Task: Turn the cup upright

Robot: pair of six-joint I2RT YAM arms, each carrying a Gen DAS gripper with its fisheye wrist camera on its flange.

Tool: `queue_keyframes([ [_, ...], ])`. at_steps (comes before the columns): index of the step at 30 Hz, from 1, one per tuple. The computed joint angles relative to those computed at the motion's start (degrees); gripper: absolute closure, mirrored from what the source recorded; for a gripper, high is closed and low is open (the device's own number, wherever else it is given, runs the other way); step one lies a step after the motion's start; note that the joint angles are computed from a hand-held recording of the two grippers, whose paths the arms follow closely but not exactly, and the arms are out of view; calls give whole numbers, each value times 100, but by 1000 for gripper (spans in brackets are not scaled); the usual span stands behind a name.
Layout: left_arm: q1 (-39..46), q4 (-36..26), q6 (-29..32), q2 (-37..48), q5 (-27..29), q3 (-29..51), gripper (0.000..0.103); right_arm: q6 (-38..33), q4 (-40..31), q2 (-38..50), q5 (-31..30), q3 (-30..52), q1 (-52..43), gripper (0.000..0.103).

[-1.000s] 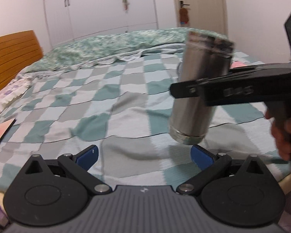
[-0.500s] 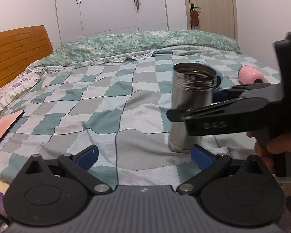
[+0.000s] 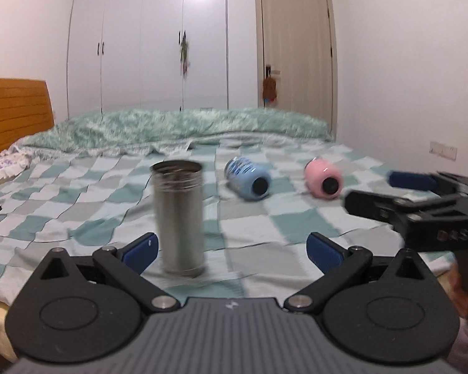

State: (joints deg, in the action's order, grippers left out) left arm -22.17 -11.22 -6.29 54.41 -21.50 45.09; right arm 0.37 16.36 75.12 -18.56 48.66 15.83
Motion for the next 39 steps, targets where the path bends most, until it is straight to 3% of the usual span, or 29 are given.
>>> queue_keyframes([
  [3,-677,457,-173,139,-738,-231,0,-191,76,-718,-184,-707,-570,0],
  [7,-1192,825,-577,379,-1221,-485,0,-482,109,-1368,-301,-1389,-1177,0],
  [13,-1670,1656,-759,574,-2000,-1074,0,-698,136,-1669,-496,-1902,-1698,0],
  [24,-1798,2676,-599,737,-2385,-1695,0,-566,1040,-1577,-312,-2491,-1647,0],
  [39,-1968,3095,-311,870,-2585,-1818,0,-488,1143,-1575,-293,-2591,-1654,0],
])
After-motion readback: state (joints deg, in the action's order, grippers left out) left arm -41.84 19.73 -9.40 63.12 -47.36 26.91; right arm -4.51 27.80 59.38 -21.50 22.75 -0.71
